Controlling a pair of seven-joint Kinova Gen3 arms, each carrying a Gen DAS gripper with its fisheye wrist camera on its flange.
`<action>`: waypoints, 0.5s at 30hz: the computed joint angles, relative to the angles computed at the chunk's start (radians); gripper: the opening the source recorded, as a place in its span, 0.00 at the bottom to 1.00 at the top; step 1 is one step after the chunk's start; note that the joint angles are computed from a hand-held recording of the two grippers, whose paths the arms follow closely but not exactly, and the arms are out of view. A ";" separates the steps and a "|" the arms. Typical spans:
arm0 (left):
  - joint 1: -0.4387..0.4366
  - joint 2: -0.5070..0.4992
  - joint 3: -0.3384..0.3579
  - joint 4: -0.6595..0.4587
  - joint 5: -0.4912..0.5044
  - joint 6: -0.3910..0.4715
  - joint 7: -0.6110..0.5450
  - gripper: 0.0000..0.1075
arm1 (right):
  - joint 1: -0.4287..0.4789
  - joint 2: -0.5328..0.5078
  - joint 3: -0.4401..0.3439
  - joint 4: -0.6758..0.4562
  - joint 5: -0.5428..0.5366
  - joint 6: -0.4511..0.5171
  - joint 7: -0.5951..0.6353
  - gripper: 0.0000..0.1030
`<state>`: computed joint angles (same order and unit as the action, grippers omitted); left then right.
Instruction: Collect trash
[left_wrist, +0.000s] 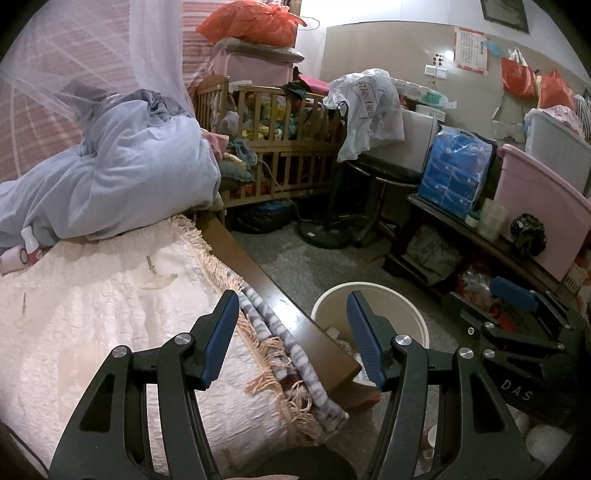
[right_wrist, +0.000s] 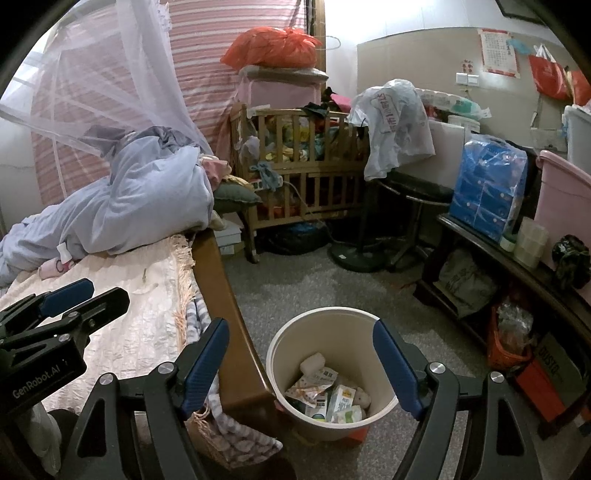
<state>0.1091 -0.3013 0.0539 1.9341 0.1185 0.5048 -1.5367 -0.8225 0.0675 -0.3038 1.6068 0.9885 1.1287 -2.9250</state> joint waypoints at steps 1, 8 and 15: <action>0.000 0.000 0.002 0.000 -0.002 0.000 0.001 0.55 | 0.000 0.000 0.000 0.000 0.001 -0.001 0.001 0.76; 0.002 0.003 -0.005 -0.003 0.001 0.004 -0.003 0.55 | 0.003 0.001 0.002 -0.004 -0.006 -0.003 0.009 0.76; 0.000 0.002 0.001 -0.003 -0.001 0.006 0.002 0.55 | 0.003 0.002 0.003 -0.003 -0.006 -0.004 0.009 0.77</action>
